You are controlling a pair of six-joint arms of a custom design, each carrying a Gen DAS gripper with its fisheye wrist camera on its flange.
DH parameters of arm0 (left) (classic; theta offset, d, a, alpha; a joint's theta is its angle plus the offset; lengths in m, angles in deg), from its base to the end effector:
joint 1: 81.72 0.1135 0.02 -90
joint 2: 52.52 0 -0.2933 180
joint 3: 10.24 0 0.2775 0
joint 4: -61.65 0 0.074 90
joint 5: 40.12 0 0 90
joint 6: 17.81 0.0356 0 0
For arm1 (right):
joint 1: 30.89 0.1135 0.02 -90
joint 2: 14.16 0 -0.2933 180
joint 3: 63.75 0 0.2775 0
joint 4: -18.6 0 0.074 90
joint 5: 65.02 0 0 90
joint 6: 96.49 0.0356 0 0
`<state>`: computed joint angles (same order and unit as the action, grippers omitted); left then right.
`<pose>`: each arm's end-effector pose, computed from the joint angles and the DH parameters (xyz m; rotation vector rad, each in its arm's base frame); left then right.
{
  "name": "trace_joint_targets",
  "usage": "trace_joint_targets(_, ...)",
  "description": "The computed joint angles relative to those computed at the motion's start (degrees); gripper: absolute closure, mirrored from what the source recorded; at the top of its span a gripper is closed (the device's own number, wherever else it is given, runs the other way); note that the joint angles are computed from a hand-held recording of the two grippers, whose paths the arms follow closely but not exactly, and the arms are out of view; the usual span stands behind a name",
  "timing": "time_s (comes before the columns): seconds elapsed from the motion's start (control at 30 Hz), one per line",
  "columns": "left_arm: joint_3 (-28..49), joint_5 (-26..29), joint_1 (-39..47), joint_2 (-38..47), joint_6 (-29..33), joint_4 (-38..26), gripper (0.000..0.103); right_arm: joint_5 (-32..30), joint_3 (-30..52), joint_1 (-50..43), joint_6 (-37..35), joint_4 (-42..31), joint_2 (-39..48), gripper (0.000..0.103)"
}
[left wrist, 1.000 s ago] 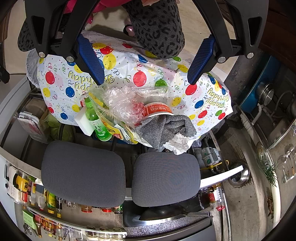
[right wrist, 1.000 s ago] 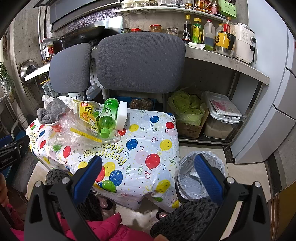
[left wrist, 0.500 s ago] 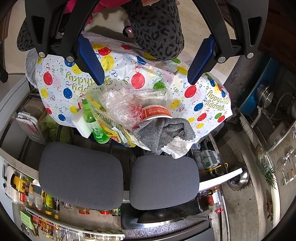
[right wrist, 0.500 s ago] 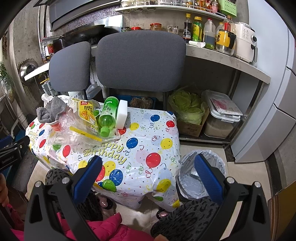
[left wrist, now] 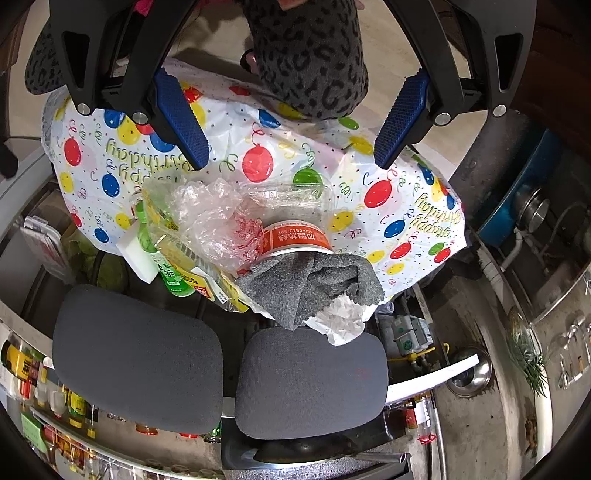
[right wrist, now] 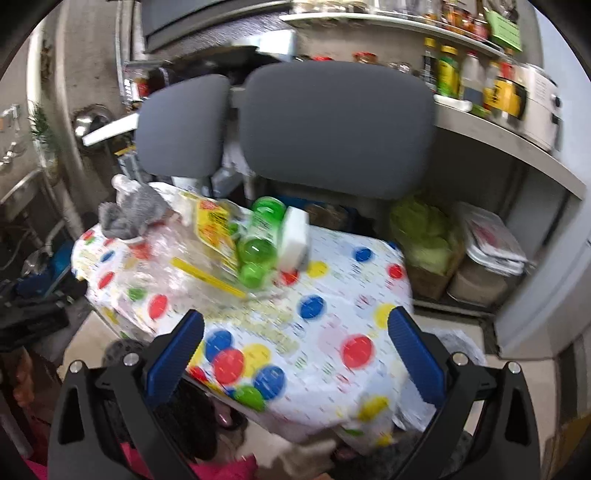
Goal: Collect trash
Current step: 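Grasp the yellow snack bag with the right tool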
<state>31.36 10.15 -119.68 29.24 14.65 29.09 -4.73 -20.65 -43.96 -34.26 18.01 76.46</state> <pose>0.1876 -0.1175 0.1280 -0.5415 2.3581 0.3152 0.2774 -0.0463 0.1240 -0.5203 2.2276 0.2618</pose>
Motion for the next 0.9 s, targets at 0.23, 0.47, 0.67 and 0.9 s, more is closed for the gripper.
trace_joint_targets(0.23,-3.1,3.5,7.2,3.8,5.7,10.8,0.013,2.9,3.7,11.1,1.0,5.2,7.5,0.006)
trace_joint_targets(0.47,-7.5,6.3,15.0,4.2,10.9,18.6,0.013,7.8,6.1,19.7,0.5,11.1,15.8,0.006)
trace_joint_targets(0.67,-9.3,9.5,20.2,5.8,15.4,25.4,0.013,10.2,11.3,22.3,2.6,12.2,23.3,0.006)
trace_joint_targets(0.9,-8.8,12.1,23.4,9.4,19.2,30.8,0.013,12.4,14.4,23.9,4.8,14.7,26.9,0.030)
